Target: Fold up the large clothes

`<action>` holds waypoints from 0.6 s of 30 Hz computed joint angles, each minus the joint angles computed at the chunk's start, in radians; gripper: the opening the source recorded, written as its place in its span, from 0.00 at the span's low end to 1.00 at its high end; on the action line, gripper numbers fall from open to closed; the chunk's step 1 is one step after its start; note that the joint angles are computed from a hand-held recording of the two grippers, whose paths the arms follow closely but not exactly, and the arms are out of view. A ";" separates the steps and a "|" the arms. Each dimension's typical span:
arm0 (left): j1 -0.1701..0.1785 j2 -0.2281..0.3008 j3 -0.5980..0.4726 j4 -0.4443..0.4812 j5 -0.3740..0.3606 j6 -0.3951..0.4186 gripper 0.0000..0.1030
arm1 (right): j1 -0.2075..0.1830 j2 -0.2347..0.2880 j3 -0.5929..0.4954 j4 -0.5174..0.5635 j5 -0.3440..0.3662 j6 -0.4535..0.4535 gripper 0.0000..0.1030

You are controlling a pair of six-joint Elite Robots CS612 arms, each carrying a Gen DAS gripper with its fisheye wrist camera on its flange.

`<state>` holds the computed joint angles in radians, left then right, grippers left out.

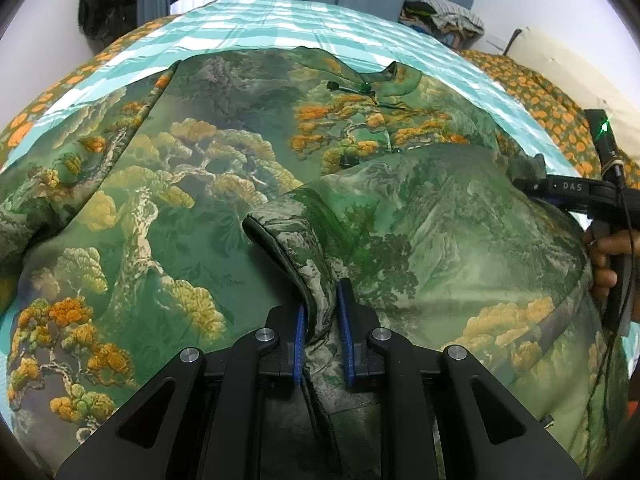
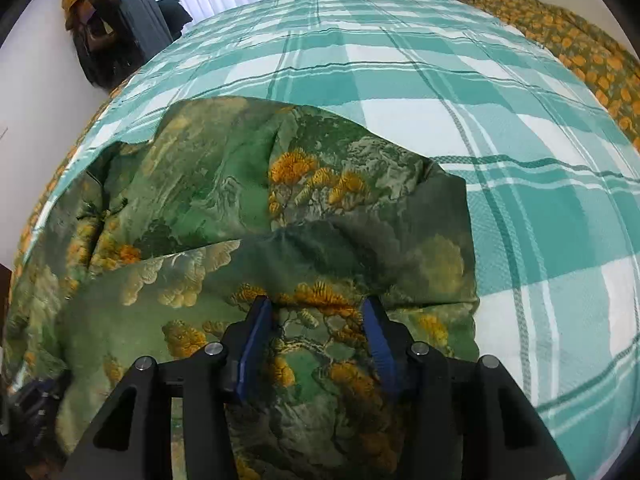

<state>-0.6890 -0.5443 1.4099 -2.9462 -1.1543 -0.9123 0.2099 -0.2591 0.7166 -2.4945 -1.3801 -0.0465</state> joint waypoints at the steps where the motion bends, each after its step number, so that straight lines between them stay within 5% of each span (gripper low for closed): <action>1: 0.000 0.000 0.000 0.000 0.001 0.000 0.16 | 0.001 -0.003 0.008 -0.009 -0.004 -0.001 0.47; 7: -0.001 0.000 0.001 -0.002 0.001 -0.002 0.16 | 0.007 -0.089 0.167 -0.125 -0.043 -0.064 0.47; 12: -0.001 0.001 0.001 -0.002 0.002 -0.001 0.16 | -0.001 -0.199 0.374 -0.217 -0.002 -0.157 0.47; 18: -0.005 0.000 -0.025 0.075 0.029 0.011 0.17 | 0.008 -0.196 0.415 -0.255 -0.039 -0.173 0.47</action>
<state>-0.6937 -0.5446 1.3851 -2.8707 -1.1255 -0.9015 0.2176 -0.4550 1.1315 -2.7492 -1.4193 -0.2199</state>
